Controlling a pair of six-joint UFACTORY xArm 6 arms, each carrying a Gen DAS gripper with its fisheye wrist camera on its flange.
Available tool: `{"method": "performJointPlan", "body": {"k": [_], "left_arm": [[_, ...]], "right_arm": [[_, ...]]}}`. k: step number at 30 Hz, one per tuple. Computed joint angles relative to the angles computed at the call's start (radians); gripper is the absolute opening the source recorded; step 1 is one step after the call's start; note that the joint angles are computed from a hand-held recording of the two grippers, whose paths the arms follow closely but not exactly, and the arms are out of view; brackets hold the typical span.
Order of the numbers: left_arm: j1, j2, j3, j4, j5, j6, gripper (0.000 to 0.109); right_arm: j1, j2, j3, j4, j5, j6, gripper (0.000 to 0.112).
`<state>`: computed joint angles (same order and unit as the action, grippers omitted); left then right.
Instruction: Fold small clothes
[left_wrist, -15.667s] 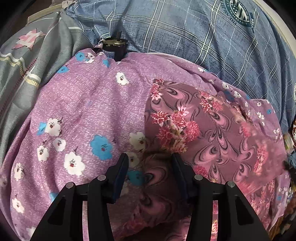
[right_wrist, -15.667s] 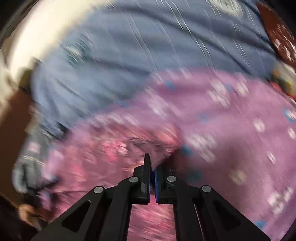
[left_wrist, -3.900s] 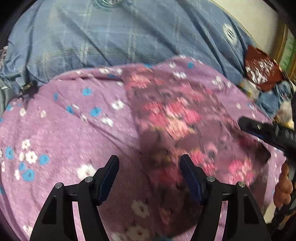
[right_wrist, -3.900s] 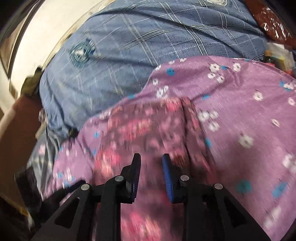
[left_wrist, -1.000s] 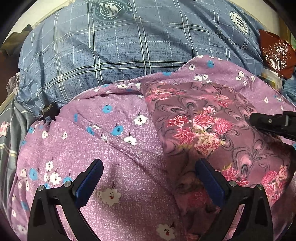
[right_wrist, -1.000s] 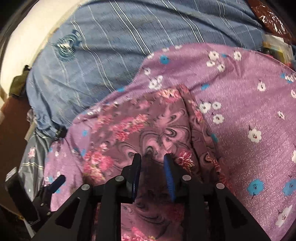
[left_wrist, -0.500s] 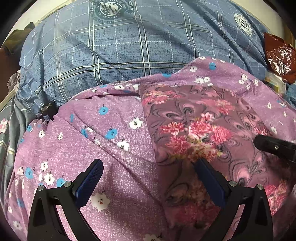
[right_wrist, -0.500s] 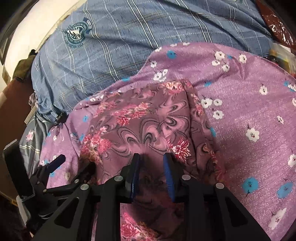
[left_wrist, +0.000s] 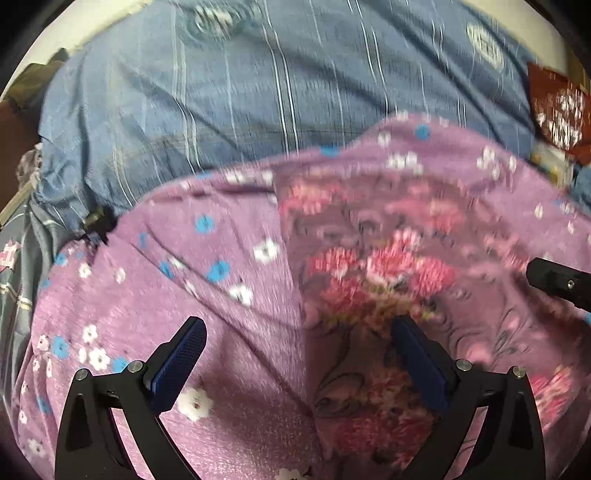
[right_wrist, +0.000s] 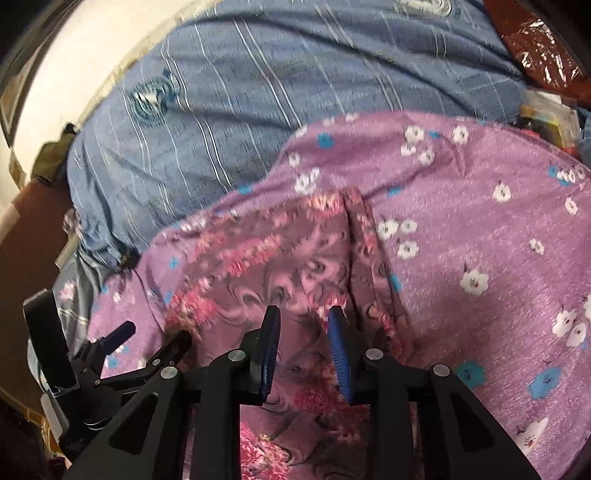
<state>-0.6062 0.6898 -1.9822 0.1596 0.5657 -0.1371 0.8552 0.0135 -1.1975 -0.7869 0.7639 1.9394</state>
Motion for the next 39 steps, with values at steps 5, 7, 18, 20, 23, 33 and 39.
{"method": "performJointPlan", "body": {"k": [5,7,18,20,23,33,39], "left_arm": [[0.015,0.018,-0.044,-0.116,0.040,0.066,0.102],[0.024,0.015,-0.054,-0.146,0.041,0.088,0.100],[0.052,0.028,-0.081,-0.131,0.068,0.016,0.101],[0.042,0.046,-0.105,-0.106,0.094,0.039,0.102],[0.034,0.045,-0.100,-0.046,0.065,0.031,0.101],[0.051,-0.050,0.013,-0.231,0.018,0.159,0.100],[0.026,-0.062,0.030,-0.181,0.085,0.292,0.100]], "right_arm": [[0.026,0.069,-0.096,0.040,0.116,-0.097,0.035],[0.026,0.056,-0.082,0.025,0.108,-0.071,0.035],[0.029,0.068,-0.119,-0.116,0.093,0.035,0.036],[0.006,0.103,-0.137,-0.034,0.051,-0.015,0.036],[-0.008,0.134,-0.149,0.005,0.037,-0.039,0.036],[-0.027,0.136,-0.192,-0.062,0.029,-0.010,0.039],[-0.155,0.282,-0.373,0.363,-0.001,-0.481,0.050]]}}
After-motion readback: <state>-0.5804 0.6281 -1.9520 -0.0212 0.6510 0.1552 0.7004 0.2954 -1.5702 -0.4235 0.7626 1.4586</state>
